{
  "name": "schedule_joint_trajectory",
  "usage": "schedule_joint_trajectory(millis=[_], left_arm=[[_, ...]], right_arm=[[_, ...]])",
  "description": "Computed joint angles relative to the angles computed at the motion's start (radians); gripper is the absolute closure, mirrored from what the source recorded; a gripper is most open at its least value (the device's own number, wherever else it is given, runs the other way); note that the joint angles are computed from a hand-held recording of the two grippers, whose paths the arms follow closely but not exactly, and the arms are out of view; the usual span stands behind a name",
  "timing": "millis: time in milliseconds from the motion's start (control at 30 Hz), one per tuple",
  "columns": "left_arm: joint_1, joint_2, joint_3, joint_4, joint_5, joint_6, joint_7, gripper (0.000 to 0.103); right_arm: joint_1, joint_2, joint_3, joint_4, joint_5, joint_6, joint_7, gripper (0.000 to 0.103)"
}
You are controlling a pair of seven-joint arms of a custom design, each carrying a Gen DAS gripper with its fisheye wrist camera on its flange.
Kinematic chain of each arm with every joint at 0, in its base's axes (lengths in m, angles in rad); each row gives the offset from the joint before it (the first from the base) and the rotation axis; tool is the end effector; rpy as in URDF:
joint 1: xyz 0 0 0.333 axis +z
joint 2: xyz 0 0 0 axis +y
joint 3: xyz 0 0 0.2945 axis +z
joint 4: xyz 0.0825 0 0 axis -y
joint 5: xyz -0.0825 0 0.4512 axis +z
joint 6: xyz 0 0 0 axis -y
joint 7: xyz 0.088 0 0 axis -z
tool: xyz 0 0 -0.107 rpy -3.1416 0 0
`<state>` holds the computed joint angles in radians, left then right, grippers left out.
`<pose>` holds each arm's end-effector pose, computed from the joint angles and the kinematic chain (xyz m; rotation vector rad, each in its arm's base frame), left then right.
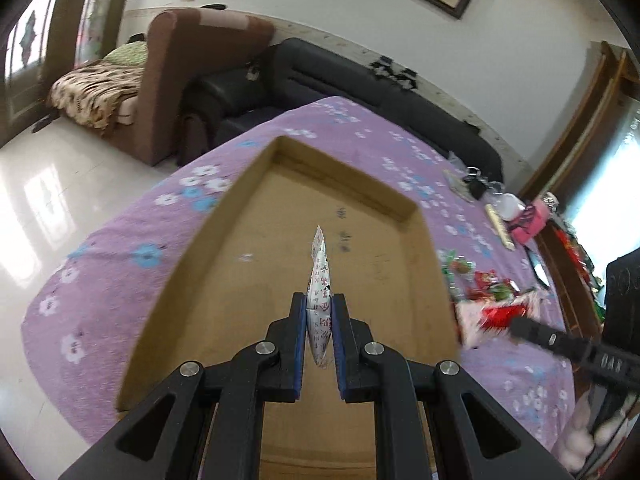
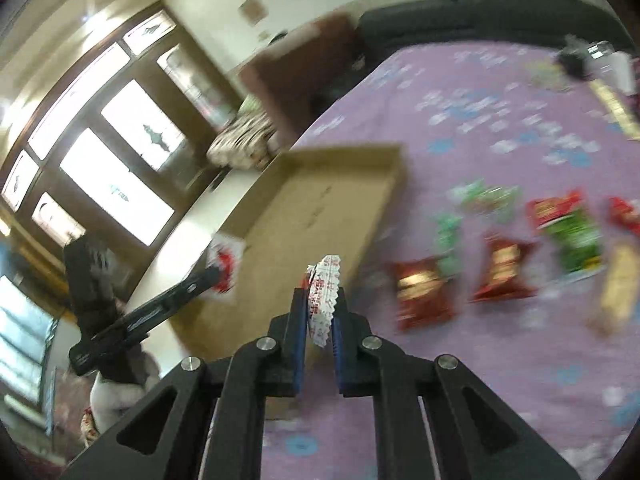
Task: Organize snacks
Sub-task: 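Carry both white-red packets over the cardboard box and open both tools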
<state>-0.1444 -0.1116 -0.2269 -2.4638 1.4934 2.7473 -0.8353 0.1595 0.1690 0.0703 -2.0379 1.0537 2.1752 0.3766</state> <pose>0.4743 -0.2255 0.2820 -2.2593 1.0550 -0.9062 0.6146 0.1773 0.3141 -2.1288 0.9017 0.3507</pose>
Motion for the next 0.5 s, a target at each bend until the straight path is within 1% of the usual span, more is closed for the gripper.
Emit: schedule_joint_trajectory(millis=[133, 300, 333, 367, 400, 433, 467, 500], left_arm=[[0.001, -0.021, 0.000, -0.029, -0.044, -0.021, 0.013, 0.091], [0.013, -0.060, -0.008, -0.062, 0.001, -0.023, -0.076, 0.089], [0.013, -0.071, -0.011, -0.070, 0.008, -0.028, -0.089, 0.086], [0.013, -0.079, -0.015, -0.074, 0.009, -0.034, -0.097, 0.080], [0.013, -0.089, -0.018, -0.079, 0.012, -0.040, -0.109, 0.076], [0.013, -0.100, -0.022, -0.087, 0.019, -0.045, -0.127, 0.068], [0.013, -0.110, -0.027, -0.092, 0.026, -0.054, -0.143, 0.065], [0.012, -0.117, -0.031, -0.095, 0.028, -0.062, -0.149, 0.065]], right_arm=[[0.028, 0.031, 0.022, 0.010, -0.037, -0.050, 0.034, 0.092], [0.051, 0.080, 0.039, 0.036, -0.071, -0.090, 0.078, 0.092], [0.052, 0.091, 0.040, 0.043, -0.075, -0.096, 0.082, 0.091], [0.054, 0.094, 0.042, 0.044, -0.077, -0.091, 0.081, 0.091], [0.054, 0.095, 0.044, 0.043, -0.076, -0.086, 0.076, 0.088], [0.055, 0.094, 0.045, 0.042, -0.075, -0.079, 0.073, 0.087], [0.053, 0.089, 0.045, 0.037, -0.072, -0.072, 0.062, 0.086], [0.053, 0.076, 0.046, 0.023, -0.067, -0.057, 0.044, 0.084]])
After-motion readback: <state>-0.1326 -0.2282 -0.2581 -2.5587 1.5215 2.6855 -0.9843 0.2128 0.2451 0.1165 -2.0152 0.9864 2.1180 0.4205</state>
